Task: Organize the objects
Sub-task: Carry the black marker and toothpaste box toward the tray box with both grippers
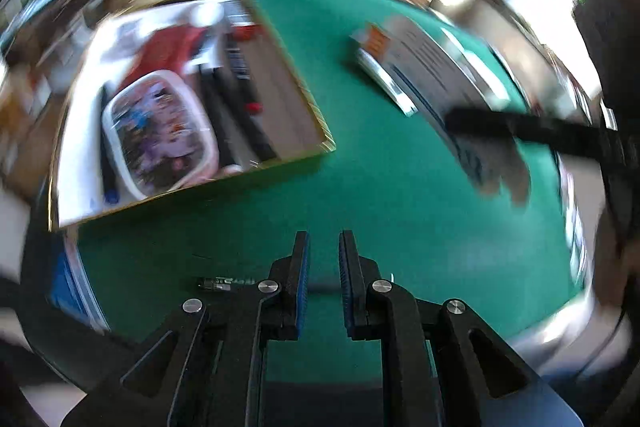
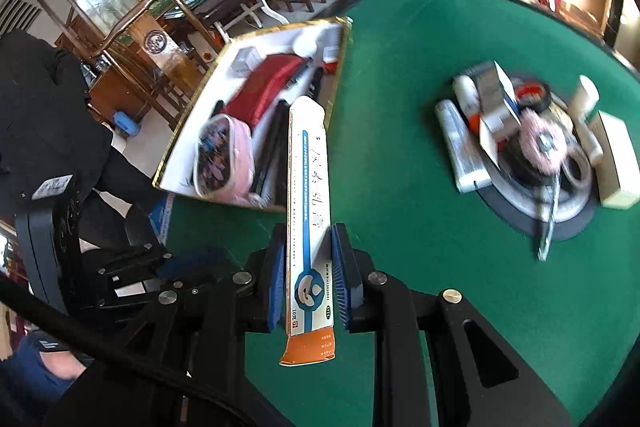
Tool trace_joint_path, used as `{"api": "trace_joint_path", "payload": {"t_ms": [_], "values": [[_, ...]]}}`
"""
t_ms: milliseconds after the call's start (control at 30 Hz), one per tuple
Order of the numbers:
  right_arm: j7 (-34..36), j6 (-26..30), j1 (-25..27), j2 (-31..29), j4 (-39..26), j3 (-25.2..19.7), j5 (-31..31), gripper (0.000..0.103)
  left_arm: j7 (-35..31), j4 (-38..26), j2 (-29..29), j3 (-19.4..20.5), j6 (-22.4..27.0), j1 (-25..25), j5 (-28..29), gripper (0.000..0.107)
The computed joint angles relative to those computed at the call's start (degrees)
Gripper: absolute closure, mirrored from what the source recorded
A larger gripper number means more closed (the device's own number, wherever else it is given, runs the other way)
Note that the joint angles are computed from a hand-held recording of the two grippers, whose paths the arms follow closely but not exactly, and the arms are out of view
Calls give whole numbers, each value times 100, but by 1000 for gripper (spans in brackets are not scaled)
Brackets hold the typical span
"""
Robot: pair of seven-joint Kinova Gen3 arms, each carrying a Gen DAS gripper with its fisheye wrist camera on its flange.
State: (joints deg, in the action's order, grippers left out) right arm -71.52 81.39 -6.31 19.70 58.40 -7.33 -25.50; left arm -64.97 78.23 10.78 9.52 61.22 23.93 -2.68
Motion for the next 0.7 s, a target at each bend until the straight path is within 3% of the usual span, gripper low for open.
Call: {"api": "trace_joint_path", "payload": {"t_ms": [200, 267, 400, 533, 600, 700], "values": [[103, 106, 307, -85, 322, 96, -151, 84, -1398, -462, 363, 1593, 904, -820, -1094, 95], [95, 144, 398, -89, 356, 126, -209, 84, -1864, -724, 653, 1837, 1276, -935, -1269, 95], [153, 141, 573, -163, 403, 170, -320, 84, -2796, -1000, 985, 1524, 1707, -659, -1119, 95], [169, 119, 678, -197, 456, 208, -377, 84, -3625, -1315, 1210, 711, 1968, -149, -824, 91], [109, 130, 714, -186, 483, 230, -399, 84, -3908, -1584, 1388, 243, 2193, 28, -450, 90], [37, 146, 743, -166, 503, 243, -410, 84, -3918, -1865, 1567, -111, 2384, 70, -22, 90]]}}
